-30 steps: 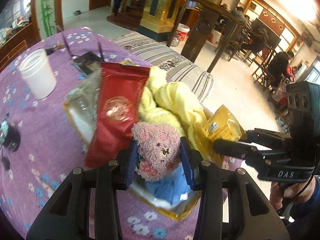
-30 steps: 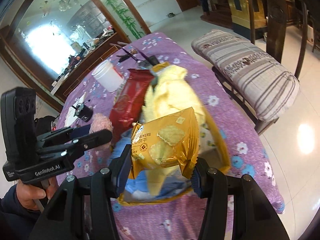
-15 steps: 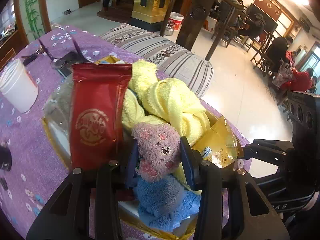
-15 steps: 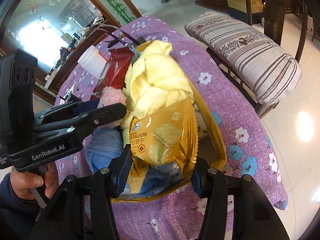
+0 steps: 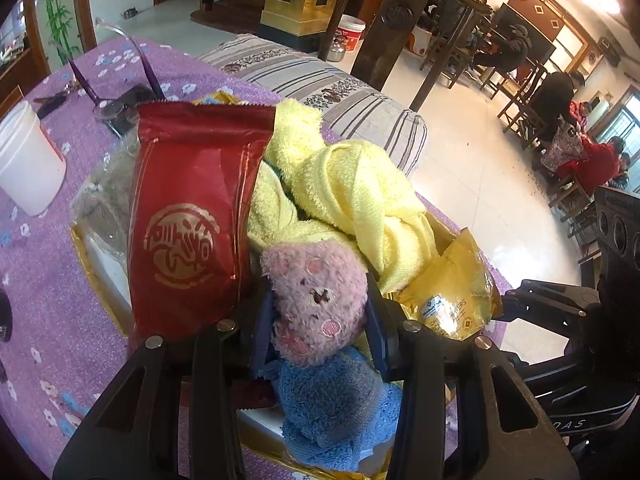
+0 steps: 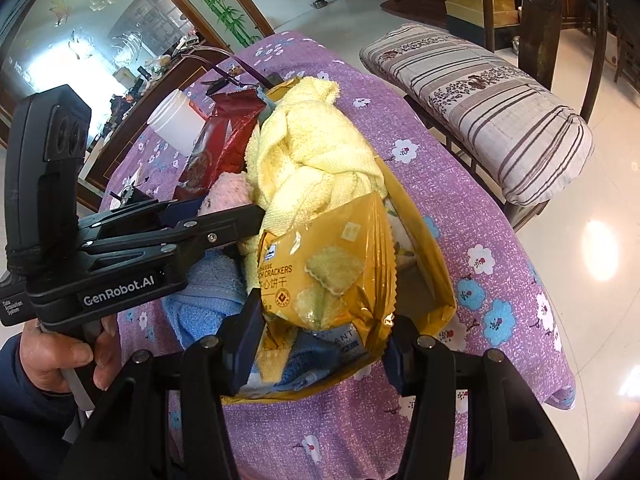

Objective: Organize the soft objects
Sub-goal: 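Carry the pink bear and yellow cracker packet to the box and lower them in, then open both tools in the box, releasing the bear and cracker packet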

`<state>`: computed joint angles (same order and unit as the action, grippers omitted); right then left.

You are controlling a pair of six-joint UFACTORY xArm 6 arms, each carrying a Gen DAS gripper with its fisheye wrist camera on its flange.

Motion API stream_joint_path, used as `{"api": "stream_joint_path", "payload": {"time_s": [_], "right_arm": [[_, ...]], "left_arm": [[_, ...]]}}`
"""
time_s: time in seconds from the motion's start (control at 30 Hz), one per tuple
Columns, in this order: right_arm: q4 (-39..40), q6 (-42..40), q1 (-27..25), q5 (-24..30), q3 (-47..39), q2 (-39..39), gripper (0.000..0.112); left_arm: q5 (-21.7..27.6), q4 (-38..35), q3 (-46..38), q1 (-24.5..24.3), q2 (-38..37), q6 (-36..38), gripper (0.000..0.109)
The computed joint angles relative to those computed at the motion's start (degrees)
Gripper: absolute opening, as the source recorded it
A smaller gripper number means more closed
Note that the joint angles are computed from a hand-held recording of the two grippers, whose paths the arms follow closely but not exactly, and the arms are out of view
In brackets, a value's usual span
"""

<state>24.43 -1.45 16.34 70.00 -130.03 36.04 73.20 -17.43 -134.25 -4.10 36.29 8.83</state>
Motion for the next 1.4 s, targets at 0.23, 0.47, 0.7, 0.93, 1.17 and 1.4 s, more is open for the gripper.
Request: {"api": "stream_joint_path", "payload": {"time_s": [0.23, 0.47, 0.7, 0.93, 1.17, 1.4], "right_arm": [[-2.8, 1.5, 0.7, 3.2, -5.9, 3.1, 0.054], [-6.4, 3.0, 1.4, 5.3, -10.4, 5.2, 0.061], [-9.8, 2.3, 2.4, 3.1, -7.9, 3.0, 0.062], [-8.2, 1.6, 2.3, -0.7, -3.1, 0.1, 0.062], [-5.0, 1.3, 1.7, -4.3, 0.4, -2.1, 0.062], [-0.2, 2.6, 0.2, -5.5, -0.2, -1.8, 0.062]], "left_arm": [[-1.5, -1.3, 2.9, 0.2, -1.8, 2.0, 0.040], [1.7, -3.8, -2.3, 1.5, 0.9, 1.9, 0.040], [3.7, -6.3, -6.3, 3.1, 2.2, 1.0, 0.040], [3.7, -8.0, -5.7, 4.3, 1.5, 0.6, 0.041], [1.9, -8.4, -1.7, 4.4, -1.5, 1.0, 0.041], [-1.9, -8.7, 5.3, 5.1, -6.3, 1.0, 0.046]]}}
